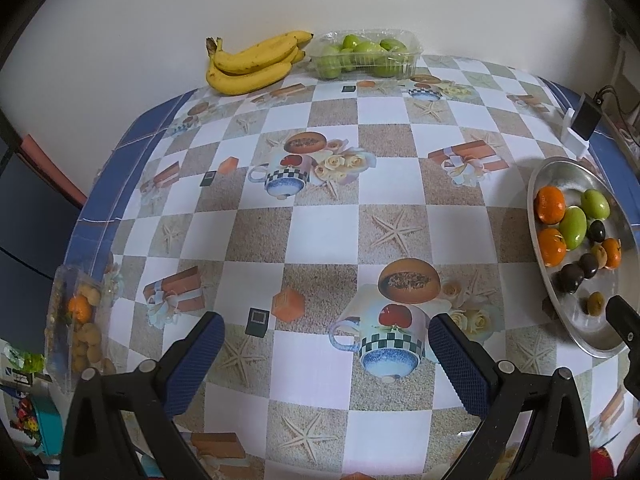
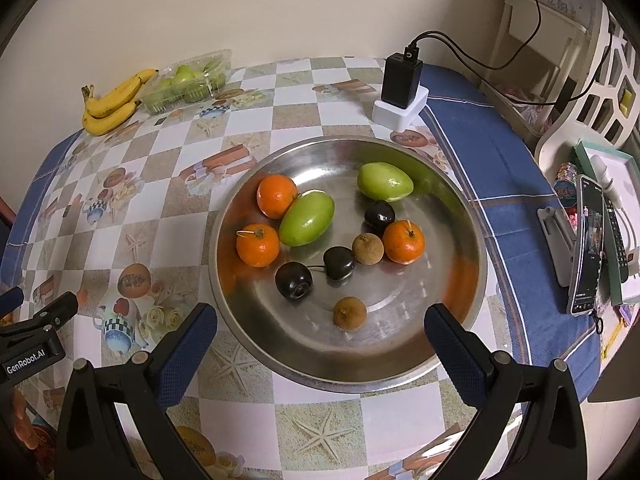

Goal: Organize fruits

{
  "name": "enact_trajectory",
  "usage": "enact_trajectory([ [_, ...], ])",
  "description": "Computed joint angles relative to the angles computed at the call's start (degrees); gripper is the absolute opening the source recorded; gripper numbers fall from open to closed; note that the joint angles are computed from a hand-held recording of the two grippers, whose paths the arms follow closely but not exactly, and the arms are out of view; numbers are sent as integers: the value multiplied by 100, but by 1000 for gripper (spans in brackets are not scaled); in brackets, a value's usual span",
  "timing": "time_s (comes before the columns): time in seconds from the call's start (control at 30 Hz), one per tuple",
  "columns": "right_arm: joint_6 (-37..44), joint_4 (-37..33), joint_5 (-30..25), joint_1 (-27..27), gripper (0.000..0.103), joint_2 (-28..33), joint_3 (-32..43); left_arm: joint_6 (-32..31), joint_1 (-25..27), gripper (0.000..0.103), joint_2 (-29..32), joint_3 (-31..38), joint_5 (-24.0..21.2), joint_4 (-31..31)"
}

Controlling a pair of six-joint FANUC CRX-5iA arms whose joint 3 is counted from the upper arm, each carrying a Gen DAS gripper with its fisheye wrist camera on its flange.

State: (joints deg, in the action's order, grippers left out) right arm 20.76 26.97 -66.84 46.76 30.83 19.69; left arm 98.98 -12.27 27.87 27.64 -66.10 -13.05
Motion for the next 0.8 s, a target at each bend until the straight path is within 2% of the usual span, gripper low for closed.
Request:
enact_trajectory([
  [0.8, 55, 14, -25, 3, 103, 34, 36, -85, 71, 103, 3, -66, -9, 198],
])
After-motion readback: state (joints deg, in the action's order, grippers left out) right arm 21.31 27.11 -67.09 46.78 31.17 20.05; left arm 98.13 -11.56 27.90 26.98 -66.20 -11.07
